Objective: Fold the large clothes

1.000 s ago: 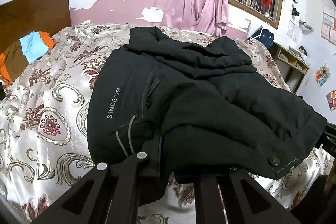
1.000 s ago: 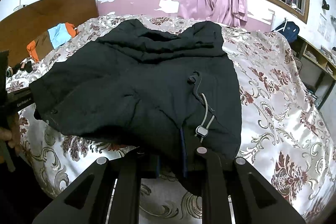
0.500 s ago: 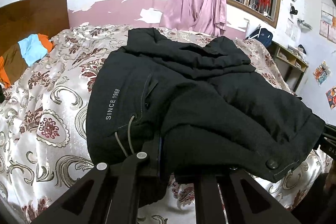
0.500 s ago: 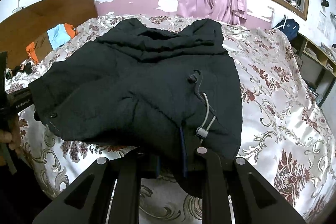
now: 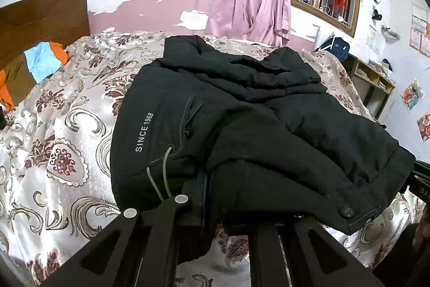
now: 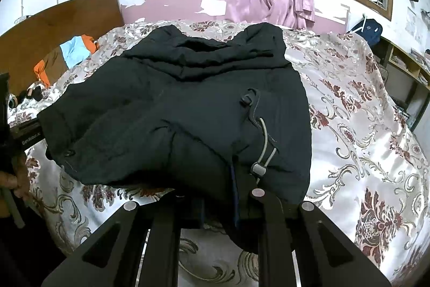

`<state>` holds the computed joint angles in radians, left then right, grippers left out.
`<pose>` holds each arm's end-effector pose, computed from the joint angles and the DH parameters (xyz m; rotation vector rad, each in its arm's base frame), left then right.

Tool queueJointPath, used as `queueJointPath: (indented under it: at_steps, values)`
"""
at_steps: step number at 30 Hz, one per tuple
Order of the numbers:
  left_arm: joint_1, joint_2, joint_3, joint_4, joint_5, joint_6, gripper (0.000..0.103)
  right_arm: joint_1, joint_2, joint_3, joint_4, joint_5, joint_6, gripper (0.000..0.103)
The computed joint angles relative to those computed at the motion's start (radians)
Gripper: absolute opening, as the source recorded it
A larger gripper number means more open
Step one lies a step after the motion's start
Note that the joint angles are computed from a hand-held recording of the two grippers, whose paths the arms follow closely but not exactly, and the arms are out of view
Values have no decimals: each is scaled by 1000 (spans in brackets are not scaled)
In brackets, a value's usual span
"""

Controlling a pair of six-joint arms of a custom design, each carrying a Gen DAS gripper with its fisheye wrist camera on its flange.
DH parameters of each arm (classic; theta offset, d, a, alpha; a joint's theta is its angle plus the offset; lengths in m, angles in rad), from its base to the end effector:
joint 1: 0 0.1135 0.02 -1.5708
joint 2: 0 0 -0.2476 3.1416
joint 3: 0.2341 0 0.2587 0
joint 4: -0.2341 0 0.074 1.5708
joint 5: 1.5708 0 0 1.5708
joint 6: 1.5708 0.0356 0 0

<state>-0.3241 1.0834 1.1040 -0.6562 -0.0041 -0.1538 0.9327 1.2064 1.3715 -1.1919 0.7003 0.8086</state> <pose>0.2300 -0.0771 0.3324 0.1864 2.2109 -0.2608 0.1510 0.1651 0.3588 0.0901 2.2827 -0.0500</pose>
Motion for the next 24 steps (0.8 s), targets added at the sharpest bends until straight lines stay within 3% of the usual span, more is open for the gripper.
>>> queueJointPath:
  at_steps: [24]
  values:
    - [-6, -18, -4, 12, 12, -4, 8, -12, 41, 51, -27, -21, -9, 13]
